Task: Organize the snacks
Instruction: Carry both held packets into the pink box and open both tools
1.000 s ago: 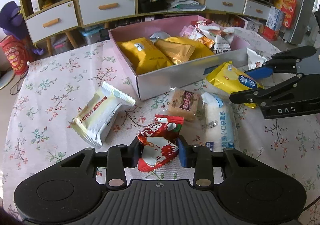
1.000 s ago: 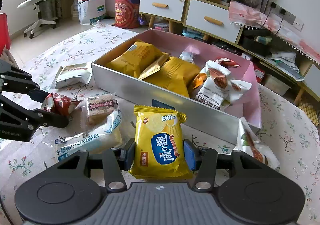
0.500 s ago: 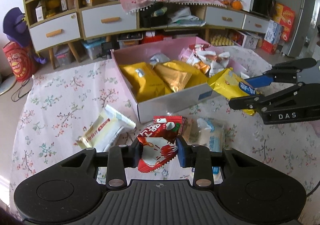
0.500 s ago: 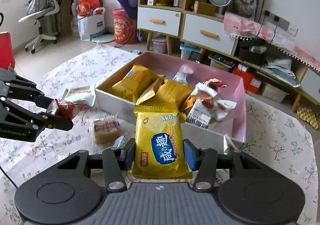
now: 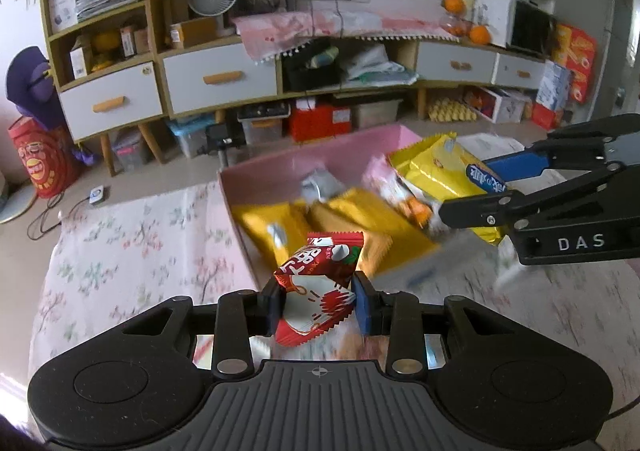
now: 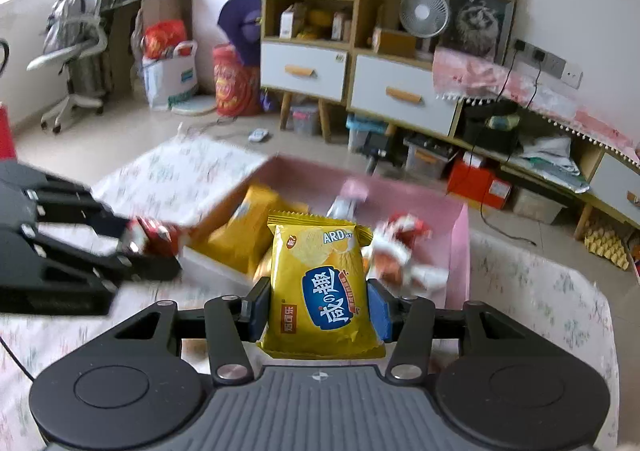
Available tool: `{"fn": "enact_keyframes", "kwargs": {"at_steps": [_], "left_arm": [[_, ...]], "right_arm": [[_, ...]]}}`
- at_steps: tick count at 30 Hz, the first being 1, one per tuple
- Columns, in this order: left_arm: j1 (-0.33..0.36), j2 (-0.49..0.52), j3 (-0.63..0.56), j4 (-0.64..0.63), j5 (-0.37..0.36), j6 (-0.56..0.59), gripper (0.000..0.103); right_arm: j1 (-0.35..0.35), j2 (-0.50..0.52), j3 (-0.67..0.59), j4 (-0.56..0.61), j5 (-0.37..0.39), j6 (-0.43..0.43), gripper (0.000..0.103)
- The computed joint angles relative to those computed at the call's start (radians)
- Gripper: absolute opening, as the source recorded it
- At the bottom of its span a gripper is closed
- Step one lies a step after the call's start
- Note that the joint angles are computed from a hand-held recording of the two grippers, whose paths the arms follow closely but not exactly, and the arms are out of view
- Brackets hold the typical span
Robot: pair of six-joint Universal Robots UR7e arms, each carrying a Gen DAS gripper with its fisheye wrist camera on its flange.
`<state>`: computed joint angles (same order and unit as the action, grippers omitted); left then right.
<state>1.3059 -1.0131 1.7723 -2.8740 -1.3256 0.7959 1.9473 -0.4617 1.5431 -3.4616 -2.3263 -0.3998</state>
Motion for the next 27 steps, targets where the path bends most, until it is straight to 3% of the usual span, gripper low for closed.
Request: {"fn": "enact_keyframes", "kwargs": {"at_steps": [10,18,25,27], "left_arm": [[-0.006,0.141,-0.135,-0.040,0.000,-0.042,0.033],[-0.007,0.180,-0.151,-0.067,-0.008,-0.047,0.033],[-0.008,0.194,-0.154,-0.075,0.001,-0.030,0.034],[-0.009,0.197,-0.154,-0.080,0.006,-0.033,0.038]], "right_arm": [[-0.054,0.044,-0.132,0.030,-0.005,-0.024,0.031],[-0.092,0.030,-0.116,0.033,0.007,0.056,0.031],[-0.099,0.026,-0.114,0.031,0.016,0.072,0.031],[-0.099,0.026,-0.117,0.034,0.020,0.069,0.031]]}}
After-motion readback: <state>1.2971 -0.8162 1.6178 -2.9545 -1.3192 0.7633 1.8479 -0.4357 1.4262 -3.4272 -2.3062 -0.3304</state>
